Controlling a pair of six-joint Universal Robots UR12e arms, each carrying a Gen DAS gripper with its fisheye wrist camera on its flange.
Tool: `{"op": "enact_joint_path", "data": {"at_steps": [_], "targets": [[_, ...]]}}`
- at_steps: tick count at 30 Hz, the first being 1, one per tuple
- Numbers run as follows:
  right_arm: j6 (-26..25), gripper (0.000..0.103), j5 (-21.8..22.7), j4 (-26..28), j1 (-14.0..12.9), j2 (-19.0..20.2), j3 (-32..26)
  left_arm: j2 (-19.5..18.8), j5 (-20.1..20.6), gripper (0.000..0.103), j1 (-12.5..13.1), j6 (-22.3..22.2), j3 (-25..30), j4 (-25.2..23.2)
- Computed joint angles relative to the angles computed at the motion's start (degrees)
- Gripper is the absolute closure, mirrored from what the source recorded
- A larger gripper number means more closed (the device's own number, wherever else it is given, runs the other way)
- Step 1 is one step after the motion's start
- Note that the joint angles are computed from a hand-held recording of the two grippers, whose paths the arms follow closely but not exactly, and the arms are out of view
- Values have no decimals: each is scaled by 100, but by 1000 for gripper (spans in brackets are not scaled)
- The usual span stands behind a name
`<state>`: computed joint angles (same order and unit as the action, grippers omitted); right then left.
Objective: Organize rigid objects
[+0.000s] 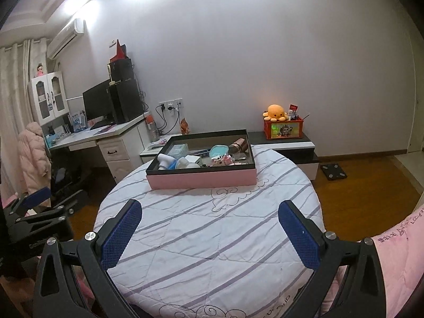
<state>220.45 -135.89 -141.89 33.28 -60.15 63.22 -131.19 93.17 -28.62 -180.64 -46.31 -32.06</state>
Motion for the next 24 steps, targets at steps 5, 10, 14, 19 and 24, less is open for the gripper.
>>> {"op": "enact_joint_path", "data": {"at_steps": [5,10,14,19,24], "targets": [[14,0,24,143,8,32,-72,57,-40,0,4,-54,-88,56],[0,0,52,182,9,27,-70,81,-81,0,-5,-49,-116,44],[83,0,31,233,7,9,-50,86,-132,0,-8,-108,-106,-52],[156,0,18,266,14,-22,-4,86,-127,0,-27,-75,-93,-109],[165,0,13,273,15,-32,4,94,-109,0,-17,-176,-86,-163]]}}
